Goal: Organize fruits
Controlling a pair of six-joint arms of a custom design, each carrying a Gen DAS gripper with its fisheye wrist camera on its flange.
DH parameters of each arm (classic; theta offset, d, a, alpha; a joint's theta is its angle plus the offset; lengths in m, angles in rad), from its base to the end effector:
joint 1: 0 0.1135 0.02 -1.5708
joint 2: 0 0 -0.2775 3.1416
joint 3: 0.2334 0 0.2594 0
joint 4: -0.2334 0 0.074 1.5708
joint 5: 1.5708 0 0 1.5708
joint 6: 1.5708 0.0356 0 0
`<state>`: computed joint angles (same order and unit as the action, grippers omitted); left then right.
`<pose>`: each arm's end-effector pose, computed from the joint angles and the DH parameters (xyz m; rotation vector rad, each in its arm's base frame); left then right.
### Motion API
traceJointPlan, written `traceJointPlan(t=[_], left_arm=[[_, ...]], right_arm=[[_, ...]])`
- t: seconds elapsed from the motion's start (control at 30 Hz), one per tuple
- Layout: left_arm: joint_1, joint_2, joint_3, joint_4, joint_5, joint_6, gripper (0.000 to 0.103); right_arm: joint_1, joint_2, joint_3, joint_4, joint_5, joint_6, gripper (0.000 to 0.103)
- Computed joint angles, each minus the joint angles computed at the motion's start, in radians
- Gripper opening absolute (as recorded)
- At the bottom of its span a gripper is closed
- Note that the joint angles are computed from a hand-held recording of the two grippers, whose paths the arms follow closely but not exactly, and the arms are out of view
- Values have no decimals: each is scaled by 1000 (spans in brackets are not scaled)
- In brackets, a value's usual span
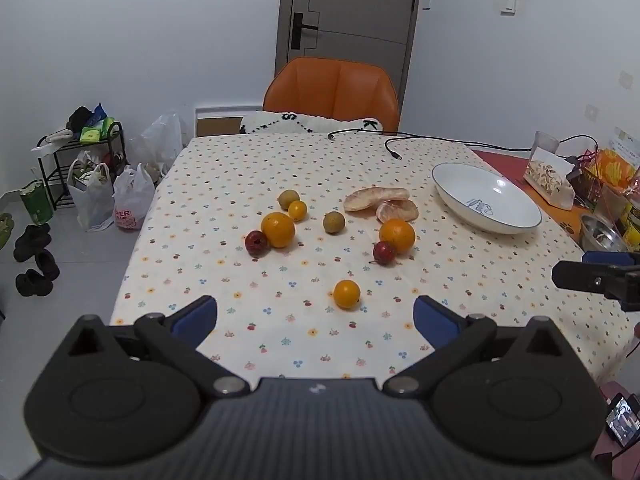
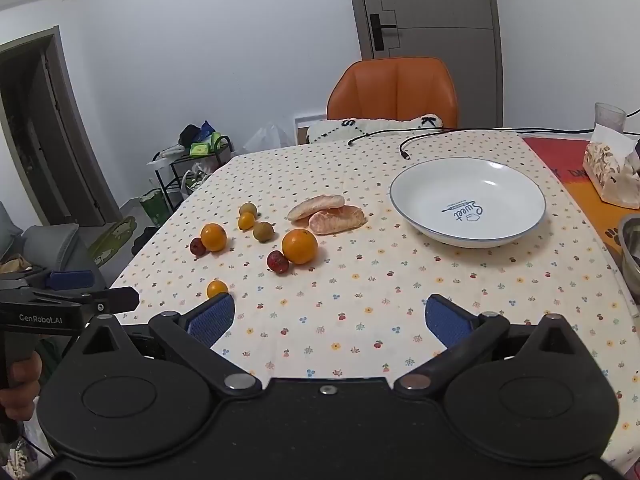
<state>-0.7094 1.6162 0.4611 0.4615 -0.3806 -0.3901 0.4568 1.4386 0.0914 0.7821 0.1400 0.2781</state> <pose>0.2148 -0.1670 0.1156 0.1537 2.2067 -0.1781 0.1728 0.0794 0.0973 -0.1088 2.1401 0.2830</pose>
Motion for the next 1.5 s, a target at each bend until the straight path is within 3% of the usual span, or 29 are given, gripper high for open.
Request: traceJointPlan(t=[1.5], left_arm=[[-1,-18,-1,-13,4,-3,103]], right_arm=[[14,-13,6,-29,6,-12,103]])
